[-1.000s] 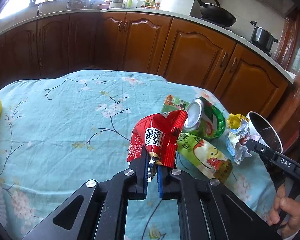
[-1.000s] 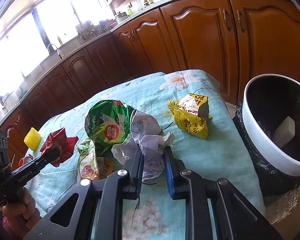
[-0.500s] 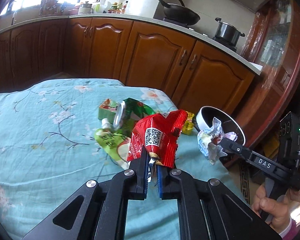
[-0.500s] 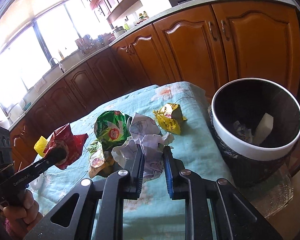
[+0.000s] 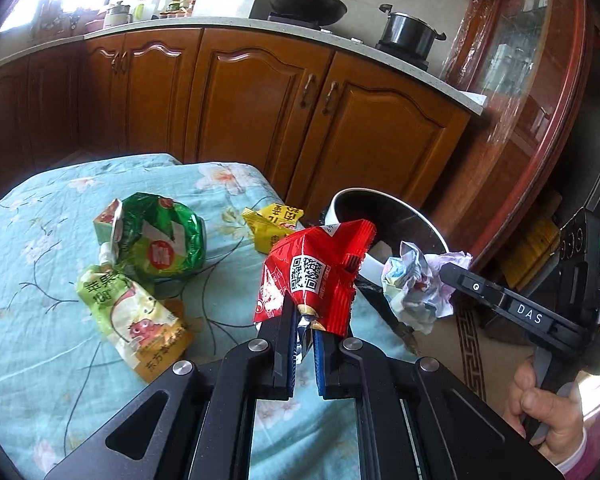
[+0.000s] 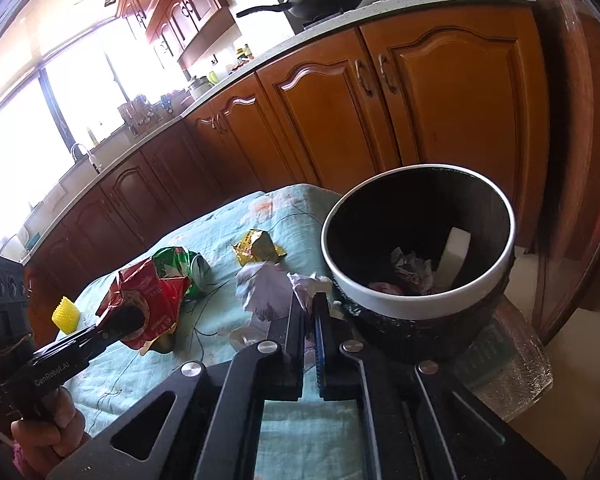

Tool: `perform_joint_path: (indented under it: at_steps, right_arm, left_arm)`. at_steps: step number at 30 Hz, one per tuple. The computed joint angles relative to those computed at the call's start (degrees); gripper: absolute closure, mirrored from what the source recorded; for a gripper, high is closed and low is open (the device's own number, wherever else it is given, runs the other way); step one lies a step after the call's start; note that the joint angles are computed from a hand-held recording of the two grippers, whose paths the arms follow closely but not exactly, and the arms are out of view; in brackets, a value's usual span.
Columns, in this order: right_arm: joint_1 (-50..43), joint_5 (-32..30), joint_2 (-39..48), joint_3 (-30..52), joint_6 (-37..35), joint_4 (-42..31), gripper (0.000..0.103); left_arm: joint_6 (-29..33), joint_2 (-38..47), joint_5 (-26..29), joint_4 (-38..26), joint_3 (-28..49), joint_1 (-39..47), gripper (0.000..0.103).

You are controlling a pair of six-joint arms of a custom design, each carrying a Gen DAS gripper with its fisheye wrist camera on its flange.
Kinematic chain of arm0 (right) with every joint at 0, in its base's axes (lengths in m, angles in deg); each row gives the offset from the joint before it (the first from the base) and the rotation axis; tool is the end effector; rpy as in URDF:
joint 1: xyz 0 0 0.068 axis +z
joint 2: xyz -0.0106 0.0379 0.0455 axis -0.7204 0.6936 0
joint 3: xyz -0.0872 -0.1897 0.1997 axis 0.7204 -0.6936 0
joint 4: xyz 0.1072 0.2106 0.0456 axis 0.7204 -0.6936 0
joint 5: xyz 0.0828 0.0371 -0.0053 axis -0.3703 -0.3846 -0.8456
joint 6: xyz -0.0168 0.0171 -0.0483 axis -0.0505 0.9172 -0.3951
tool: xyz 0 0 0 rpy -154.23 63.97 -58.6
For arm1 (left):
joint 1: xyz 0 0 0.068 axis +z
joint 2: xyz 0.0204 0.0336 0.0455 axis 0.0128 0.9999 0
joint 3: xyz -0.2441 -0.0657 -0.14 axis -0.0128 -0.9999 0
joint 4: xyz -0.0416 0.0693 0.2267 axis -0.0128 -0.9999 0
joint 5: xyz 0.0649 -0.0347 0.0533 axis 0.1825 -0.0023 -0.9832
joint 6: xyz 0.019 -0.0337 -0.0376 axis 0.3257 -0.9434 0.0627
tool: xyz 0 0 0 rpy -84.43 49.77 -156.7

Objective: Collect trash
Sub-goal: 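Carry the chip bag and white paper in both grippers over the trash bin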

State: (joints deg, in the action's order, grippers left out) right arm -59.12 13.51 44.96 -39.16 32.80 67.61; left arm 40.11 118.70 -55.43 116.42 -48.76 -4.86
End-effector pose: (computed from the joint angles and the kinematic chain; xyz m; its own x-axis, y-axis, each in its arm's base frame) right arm 0.1592 -0.0192 0.0947 -0.7281 0.1340 -0.6723 -0.1391 0.9314 0.3363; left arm 0.1853 -0.0272 0.1115 -0.6857 -0.0997 -0.7210 0.1685 0.9419 -0.2904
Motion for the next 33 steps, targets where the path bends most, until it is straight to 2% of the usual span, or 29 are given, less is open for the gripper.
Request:
perform_joint_path:
  at_steps: [2, 13, 20, 26, 33]
  right_arm:
    - [-1.7, -0.5, -0.1, 0.5, -1.0, -0.9, 0.099]
    - [-7.0, -3.4, 2.1, 2.2, -3.7, -1.5, 0.1]
    - [-11.8, -5.4, 2.0, 6.1, -5.8, -5.5, 0.1]
    - [-14.2, -4.6, 5.0, 10.4, -6.6, -6.7, 0.1]
    - [-14.8, -2.9, 8.6, 15.5, -6.9, -7.9, 0.1]
  left_arm:
    - [-1.5, 2.3, -2.5, 0.9, 1.4, -3.6, 0.097]
    - [-3.4, 8.5, -6.2, 1.5, 7.0, -10.4, 0.097]
    - [-4.4, 12.5, -7.7, -1.9, 14.2, -13.6, 0.097]
    - [-4.7, 17.6, -8.0, -3.8, 21.1, -15.6, 0.097]
    - [-4.3, 24.0, -8.8, -9.1, 31.6, -17.7, 0.097]
